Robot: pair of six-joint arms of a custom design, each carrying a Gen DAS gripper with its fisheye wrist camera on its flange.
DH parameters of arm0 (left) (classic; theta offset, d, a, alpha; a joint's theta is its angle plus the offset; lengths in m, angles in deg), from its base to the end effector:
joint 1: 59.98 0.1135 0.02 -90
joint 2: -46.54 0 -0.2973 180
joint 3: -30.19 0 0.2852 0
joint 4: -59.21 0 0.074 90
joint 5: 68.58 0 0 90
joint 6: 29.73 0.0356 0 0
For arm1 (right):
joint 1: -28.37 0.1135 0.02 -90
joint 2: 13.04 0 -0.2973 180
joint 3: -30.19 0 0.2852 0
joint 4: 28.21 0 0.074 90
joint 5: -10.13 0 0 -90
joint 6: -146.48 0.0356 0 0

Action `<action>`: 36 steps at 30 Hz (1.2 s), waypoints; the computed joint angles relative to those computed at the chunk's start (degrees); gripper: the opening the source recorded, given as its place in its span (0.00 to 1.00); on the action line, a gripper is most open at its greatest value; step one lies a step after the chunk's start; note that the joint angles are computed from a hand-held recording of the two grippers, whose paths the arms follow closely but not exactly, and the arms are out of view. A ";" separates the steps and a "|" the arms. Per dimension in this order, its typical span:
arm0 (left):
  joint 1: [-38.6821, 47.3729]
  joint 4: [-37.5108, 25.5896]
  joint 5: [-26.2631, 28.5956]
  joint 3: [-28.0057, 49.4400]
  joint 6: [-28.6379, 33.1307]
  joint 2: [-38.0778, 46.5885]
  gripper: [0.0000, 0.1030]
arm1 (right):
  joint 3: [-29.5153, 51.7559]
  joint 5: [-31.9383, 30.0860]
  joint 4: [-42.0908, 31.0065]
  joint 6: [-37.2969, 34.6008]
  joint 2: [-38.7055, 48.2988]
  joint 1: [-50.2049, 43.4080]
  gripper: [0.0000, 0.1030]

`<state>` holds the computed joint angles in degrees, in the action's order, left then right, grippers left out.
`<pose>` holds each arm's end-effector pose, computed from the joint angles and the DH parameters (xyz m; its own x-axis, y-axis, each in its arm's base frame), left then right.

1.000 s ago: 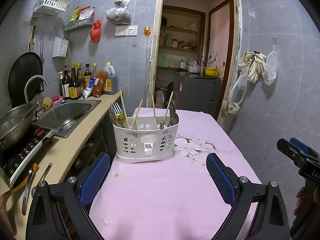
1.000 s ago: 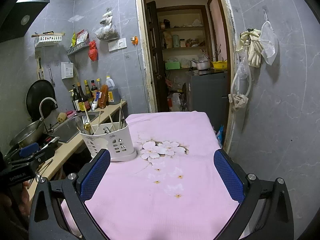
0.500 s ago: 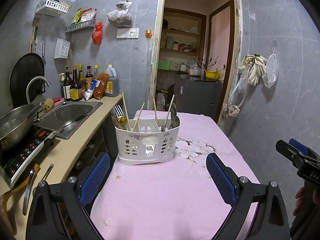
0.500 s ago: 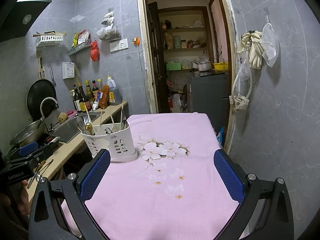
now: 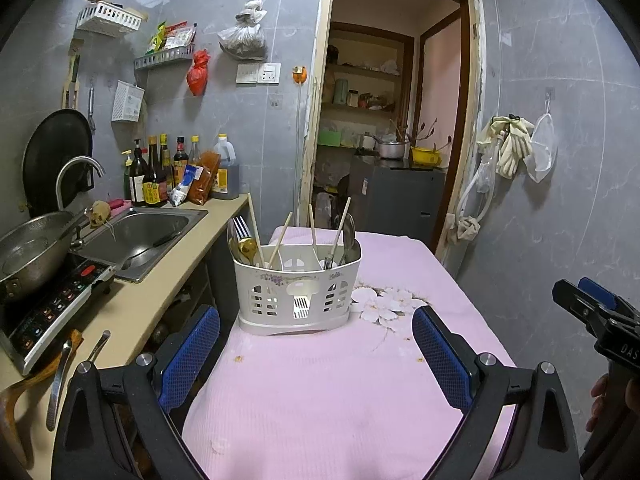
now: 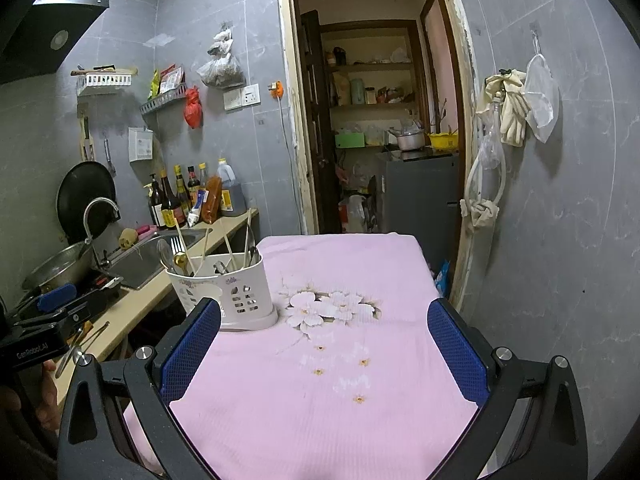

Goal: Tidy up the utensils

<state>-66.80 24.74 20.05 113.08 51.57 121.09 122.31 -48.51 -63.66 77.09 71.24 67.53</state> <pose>0.3192 -0.0373 0.3932 -0.4470 -0.0988 -0.8891 0.0301 0.9916 -0.1254 0.2950 0.2164 0.3998 -0.4003 0.0616 -0.9143 -0.0435 0.9953 0.0862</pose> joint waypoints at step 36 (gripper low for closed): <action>-1.40 0.78 -1.56 -0.50 -0.34 -0.65 0.95 | 0.38 -0.88 -0.72 -0.53 -0.83 -0.75 0.99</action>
